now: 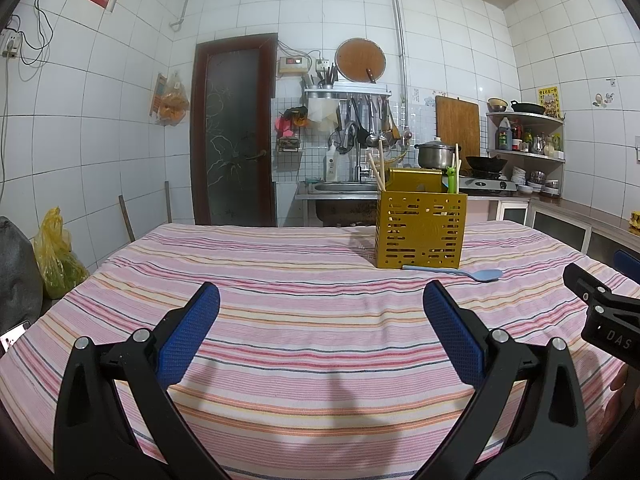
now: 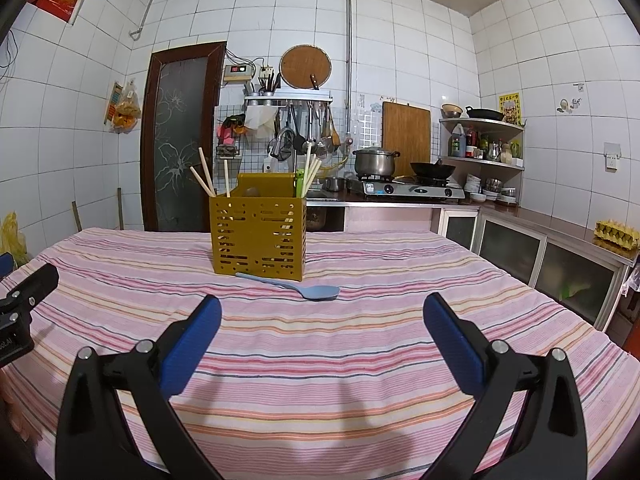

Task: Organize utensils

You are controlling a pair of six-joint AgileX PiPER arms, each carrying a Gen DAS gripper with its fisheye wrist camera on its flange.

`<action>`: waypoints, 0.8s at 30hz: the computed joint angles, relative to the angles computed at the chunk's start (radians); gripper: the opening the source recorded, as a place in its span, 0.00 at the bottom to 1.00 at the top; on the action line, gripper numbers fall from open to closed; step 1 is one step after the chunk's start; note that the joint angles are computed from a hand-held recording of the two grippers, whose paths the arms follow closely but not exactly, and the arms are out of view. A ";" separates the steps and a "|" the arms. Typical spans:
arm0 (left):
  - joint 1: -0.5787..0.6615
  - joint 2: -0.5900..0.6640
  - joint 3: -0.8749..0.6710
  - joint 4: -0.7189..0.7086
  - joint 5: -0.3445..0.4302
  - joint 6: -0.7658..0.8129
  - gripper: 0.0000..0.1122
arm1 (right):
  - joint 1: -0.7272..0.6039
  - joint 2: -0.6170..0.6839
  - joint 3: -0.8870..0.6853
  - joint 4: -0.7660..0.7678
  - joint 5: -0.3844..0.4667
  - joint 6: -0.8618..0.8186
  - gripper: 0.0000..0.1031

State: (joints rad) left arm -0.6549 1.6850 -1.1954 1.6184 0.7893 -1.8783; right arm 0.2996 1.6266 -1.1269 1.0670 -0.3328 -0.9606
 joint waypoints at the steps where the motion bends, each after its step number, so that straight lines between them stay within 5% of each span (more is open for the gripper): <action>1: 0.000 0.000 0.000 -0.001 0.000 0.001 0.87 | 0.000 0.000 0.000 0.001 0.000 -0.001 0.96; 24: 0.000 0.000 -0.001 -0.003 0.000 0.004 0.87 | 0.001 0.000 0.003 -0.005 -0.004 0.007 0.96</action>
State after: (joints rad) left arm -0.6549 1.6845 -1.1966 1.6157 0.7897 -1.8744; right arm 0.3011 1.6263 -1.1239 1.0622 -0.3367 -0.9536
